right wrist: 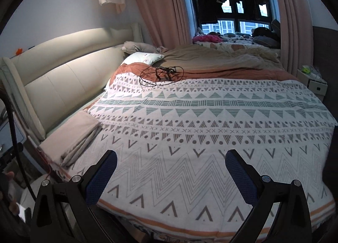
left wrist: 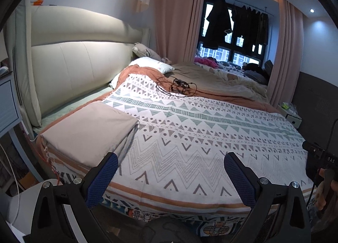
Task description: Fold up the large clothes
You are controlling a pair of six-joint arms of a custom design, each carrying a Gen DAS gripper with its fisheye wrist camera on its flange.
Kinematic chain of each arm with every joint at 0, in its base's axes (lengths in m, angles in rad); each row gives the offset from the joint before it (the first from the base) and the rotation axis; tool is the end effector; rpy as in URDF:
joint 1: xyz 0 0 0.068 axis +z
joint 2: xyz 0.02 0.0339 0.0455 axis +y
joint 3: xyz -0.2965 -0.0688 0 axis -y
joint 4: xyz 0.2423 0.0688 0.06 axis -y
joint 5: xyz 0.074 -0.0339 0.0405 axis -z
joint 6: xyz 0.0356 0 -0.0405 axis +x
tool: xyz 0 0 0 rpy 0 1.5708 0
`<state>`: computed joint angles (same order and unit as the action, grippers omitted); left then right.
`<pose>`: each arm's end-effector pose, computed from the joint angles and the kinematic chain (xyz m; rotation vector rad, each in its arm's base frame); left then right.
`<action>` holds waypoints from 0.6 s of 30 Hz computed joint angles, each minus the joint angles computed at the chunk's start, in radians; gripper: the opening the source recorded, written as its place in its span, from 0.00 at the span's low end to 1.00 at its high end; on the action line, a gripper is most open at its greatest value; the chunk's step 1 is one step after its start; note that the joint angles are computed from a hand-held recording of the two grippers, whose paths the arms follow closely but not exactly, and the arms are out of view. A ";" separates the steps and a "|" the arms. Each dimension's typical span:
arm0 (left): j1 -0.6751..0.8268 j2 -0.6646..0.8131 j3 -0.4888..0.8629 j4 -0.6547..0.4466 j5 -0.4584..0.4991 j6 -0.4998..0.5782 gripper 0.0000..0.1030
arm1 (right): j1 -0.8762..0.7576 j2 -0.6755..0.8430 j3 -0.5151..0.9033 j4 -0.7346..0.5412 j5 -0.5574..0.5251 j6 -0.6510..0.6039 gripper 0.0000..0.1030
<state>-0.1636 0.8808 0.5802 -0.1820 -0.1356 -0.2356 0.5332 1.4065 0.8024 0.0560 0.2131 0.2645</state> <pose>0.1757 -0.0241 0.2770 -0.1578 2.0443 -0.1094 0.2603 0.1449 0.2611 -0.1572 2.1094 0.2520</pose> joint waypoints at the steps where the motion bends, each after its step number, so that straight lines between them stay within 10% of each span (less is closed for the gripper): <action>1: -0.029 -0.031 -0.011 -0.019 -0.024 -0.006 0.98 | 0.010 -0.033 -0.029 0.006 0.011 0.007 0.99; 9: -0.309 -0.250 -0.065 -0.175 -0.245 -0.076 0.98 | 0.157 -0.287 -0.236 -0.035 0.171 0.096 0.99; 18: -0.837 -0.333 -0.040 -0.409 -0.702 -0.335 0.98 | 0.369 -0.554 -0.355 -0.213 0.396 0.235 0.99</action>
<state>-1.0004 0.5475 0.5406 -0.5914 -0.8375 -0.5701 0.9018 0.8522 0.4470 -0.1570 0.6092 0.4999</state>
